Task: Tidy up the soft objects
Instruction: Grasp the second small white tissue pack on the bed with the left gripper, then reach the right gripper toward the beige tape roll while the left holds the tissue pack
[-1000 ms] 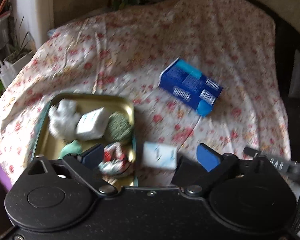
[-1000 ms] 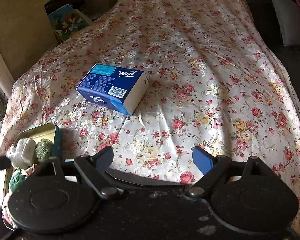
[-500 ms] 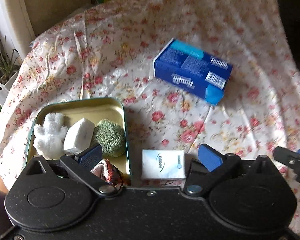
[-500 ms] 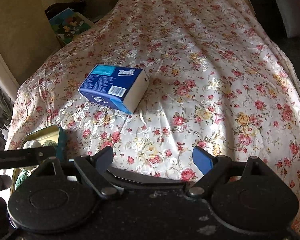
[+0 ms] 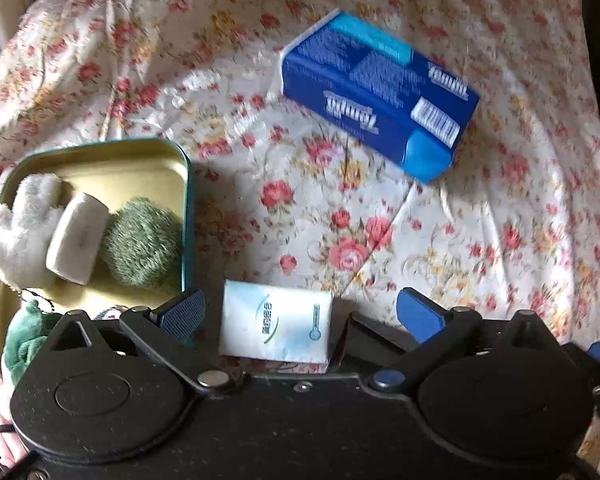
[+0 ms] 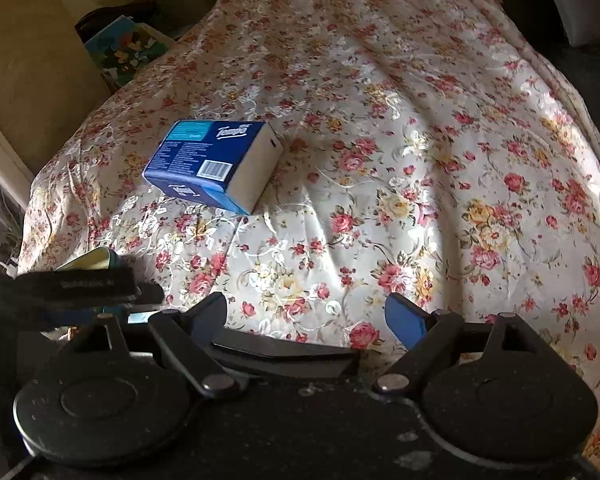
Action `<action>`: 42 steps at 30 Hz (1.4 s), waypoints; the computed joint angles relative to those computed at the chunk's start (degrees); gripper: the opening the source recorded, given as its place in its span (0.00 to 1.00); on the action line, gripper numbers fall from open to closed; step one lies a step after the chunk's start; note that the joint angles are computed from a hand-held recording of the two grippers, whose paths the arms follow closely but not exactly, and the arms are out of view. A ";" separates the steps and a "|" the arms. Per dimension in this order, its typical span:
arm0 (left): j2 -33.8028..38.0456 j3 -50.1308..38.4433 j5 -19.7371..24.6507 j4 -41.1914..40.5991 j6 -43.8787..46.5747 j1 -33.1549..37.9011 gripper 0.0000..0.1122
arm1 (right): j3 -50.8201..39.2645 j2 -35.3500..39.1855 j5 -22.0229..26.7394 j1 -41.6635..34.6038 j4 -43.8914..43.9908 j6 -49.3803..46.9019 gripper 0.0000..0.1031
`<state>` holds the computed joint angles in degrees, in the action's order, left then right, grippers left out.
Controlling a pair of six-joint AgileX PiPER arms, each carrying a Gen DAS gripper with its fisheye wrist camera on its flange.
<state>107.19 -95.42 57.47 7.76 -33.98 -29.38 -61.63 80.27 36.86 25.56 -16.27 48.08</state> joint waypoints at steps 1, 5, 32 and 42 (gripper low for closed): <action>0.45 -0.12 0.30 0.19 -0.10 -0.11 0.88 | 0.05 0.11 -0.22 -0.26 0.51 -0.36 0.84; 2.28 -0.71 1.11 0.19 -0.69 0.11 0.88 | 0.31 0.32 -0.82 -0.46 1.45 -1.47 0.84; 5.93 -0.79 0.32 1.77 -0.20 -0.19 0.63 | 0.39 0.71 -0.79 0.61 0.10 -0.88 0.84; 5.95 -3.38 -1.51 1.14 -0.94 0.89 0.62 | 0.72 0.28 -0.94 0.12 -0.66 0.92 0.84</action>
